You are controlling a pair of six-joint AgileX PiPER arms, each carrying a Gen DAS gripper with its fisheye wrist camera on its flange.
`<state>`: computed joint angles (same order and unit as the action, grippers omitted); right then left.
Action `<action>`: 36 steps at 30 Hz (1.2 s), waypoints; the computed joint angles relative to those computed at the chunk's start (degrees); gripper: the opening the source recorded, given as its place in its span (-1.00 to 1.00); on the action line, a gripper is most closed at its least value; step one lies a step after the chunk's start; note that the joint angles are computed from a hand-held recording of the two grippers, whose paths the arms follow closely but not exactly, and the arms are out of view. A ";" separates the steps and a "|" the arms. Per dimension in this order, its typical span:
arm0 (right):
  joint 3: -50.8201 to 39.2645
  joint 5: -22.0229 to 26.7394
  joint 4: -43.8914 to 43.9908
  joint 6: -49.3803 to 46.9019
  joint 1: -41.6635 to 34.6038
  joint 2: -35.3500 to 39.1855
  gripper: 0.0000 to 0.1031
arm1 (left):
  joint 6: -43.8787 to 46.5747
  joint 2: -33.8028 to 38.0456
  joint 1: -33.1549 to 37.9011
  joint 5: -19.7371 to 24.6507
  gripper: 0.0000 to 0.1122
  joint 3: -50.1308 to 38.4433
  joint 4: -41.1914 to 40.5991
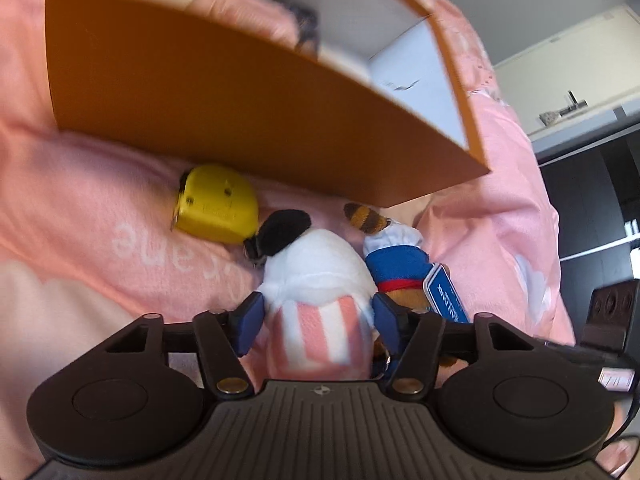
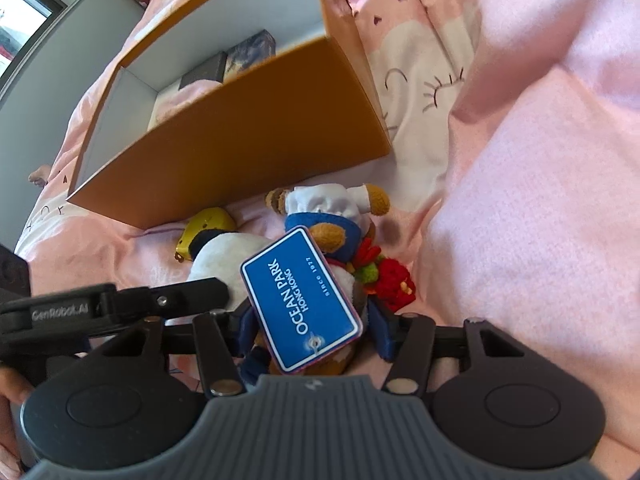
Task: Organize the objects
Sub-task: 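Lift both plush toys and carry them over the shoebox with both grippers, then lower both plush toys into the shoebox and open both grippers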
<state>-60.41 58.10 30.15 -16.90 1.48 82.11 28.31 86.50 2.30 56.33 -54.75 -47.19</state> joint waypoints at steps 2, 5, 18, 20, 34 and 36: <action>-0.26 -0.32 -0.73 0.00 0.56 -1.16 0.09 | 0.61 -2.52 -0.29 -1.02 0.11 0.27 0.67; -0.93 -0.56 -1.11 -0.26 0.93 -3.32 0.08 | 1.23 -6.01 -0.58 -2.76 0.09 0.55 1.66; -9.06 1.63 3.29 -4.62 -0.71 -7.52 0.07 | 6.74 -13.75 2.75 -2.33 0.08 -1.89 -6.85; -11.06 1.47 3.98 -5.46 -0.41 -7.21 0.07 | 7.63 -13.69 3.38 -3.03 0.08 -2.75 -8.91; -25.09 -2.45 1.04 -6.31 5.21 2.09 0.07 | 3.90 -5.52 0.42 -11.22 0.08 -14.48 -6.06; -26.93 -2.60 0.94 -6.02 5.48 3.81 0.07 | 2.77 -3.60 0.02 -12.12 0.08 -16.80 -4.94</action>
<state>-87.35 55.49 31.10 -22.92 6.96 85.92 31.07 82.90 2.33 44.22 -71.55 -52.13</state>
